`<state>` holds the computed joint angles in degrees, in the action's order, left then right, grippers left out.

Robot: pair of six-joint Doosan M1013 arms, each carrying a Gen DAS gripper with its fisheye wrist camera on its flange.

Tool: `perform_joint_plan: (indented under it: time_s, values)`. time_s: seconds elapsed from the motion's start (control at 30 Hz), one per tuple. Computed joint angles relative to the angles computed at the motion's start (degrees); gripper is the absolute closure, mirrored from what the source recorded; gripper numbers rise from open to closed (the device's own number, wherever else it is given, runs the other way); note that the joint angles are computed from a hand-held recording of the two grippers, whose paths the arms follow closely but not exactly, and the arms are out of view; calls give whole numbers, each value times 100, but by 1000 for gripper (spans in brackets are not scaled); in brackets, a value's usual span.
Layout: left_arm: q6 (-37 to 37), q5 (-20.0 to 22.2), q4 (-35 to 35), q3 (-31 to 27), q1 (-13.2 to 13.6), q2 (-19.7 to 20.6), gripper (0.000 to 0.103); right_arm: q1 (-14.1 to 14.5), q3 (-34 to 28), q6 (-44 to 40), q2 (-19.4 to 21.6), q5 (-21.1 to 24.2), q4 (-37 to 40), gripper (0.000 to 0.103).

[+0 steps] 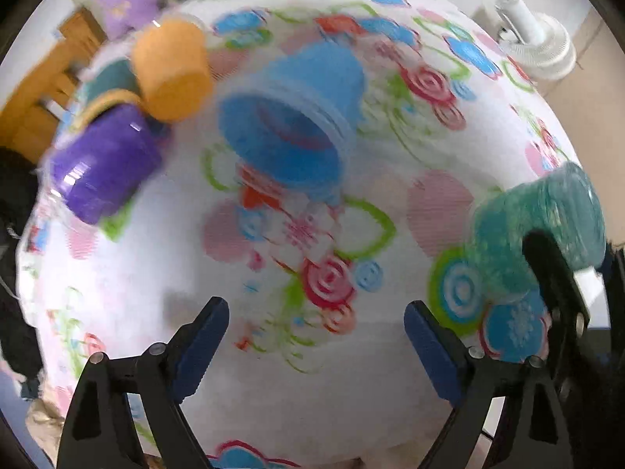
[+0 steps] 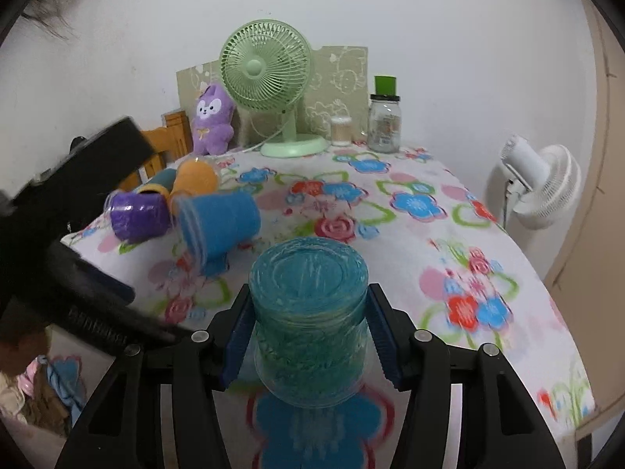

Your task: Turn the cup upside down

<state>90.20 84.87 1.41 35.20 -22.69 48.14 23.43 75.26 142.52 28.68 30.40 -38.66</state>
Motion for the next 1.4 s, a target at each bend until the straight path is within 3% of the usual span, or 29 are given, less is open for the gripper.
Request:
perform_joint_plan:
  time_s: [0.1,0.13,0.3,0.4,0.63,1.03,1.4]
  values:
    - [-137,1,50,-131,38,-5,10,-129,-528,-995,192,683,1219,10]
    - [-182,-1,9,-171,68,-24,9,-166,-763,-1283,261,1043,1556,7]
    - [-271,-201,58,-43,119,-295,5,-182,-1693,-2037,475,2374,2062,4]
    - [-324,-312,29,85,162,-483,4,-162,-1973,-2193,490,2682,2099,4]
    - [-448,-384,73,-208,193,-593,2,-192,-2871,-2365,656,3461,2639,4]
    - [-799,-436,116,-661,254,-585,2,-156,-3596,-2333,807,3868,2681,4]
    - [-810,-453,197,-670,244,-589,2,-157,-3681,-2313,844,3933,2687,4]
